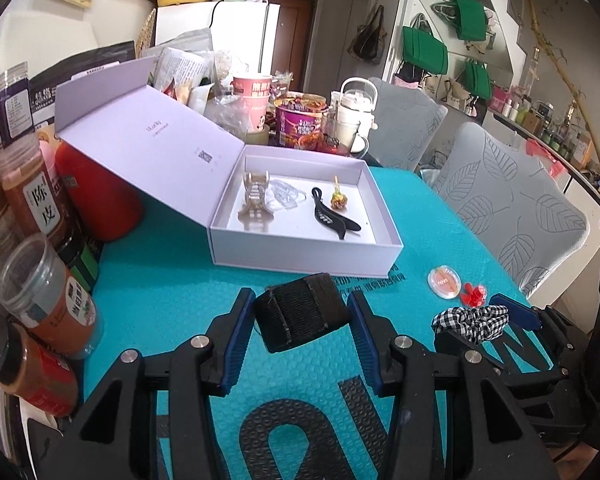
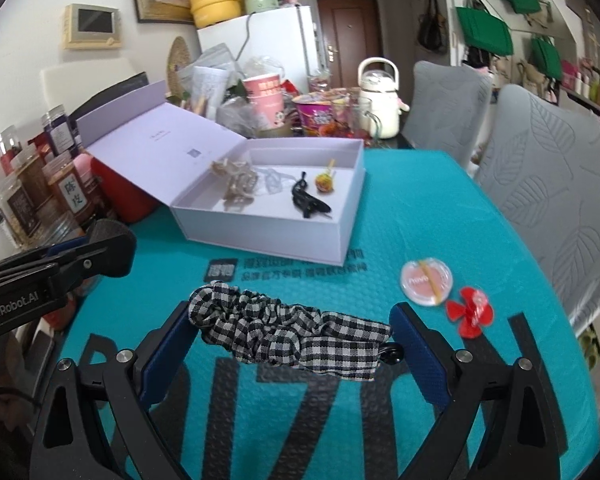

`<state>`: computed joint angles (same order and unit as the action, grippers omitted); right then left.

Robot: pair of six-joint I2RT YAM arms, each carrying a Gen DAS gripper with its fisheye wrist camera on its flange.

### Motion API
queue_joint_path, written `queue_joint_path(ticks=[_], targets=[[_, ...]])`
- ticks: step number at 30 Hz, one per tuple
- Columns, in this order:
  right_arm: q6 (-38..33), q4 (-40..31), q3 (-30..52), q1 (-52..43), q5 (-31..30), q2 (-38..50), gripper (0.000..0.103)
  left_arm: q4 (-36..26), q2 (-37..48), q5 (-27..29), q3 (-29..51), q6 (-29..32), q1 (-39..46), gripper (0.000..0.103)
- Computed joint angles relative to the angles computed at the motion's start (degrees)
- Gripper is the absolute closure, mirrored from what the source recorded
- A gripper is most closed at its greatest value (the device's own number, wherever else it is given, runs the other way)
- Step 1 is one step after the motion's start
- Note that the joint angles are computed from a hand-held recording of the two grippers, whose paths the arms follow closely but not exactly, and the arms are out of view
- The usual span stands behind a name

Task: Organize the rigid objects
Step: 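Lift and carry the black strap and checkered scrunchie with both tools over the box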

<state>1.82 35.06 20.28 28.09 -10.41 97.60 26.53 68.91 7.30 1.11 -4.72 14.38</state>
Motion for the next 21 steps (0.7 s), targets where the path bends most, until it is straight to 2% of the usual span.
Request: queue_joint_path(ticks=[5,8,12,21], targets=[[-2.29,-3.02,3.06,0.90,-0.06,-1.80,0.006,-2.59,-2.27,0.37,1.95,0.87,0.86,0.056],[-3.30,-5.84,5.87,0.20,-1.94,-2.27,0.006,-3.15,-1.71,0.60,3.75,1.21,1.00,0.056],[-4.75,-6.79,8.47,0.21,-1.42,-2.48,0.006,-3.43,-1.06,0.64,5.95,1.73,0.79,0.056],[-7.39,-11.04,17.37,-1.26,-4.32,0.69,0.006,-1.80,6.98,0.85,14.02,1.88,0.09,0.056]])
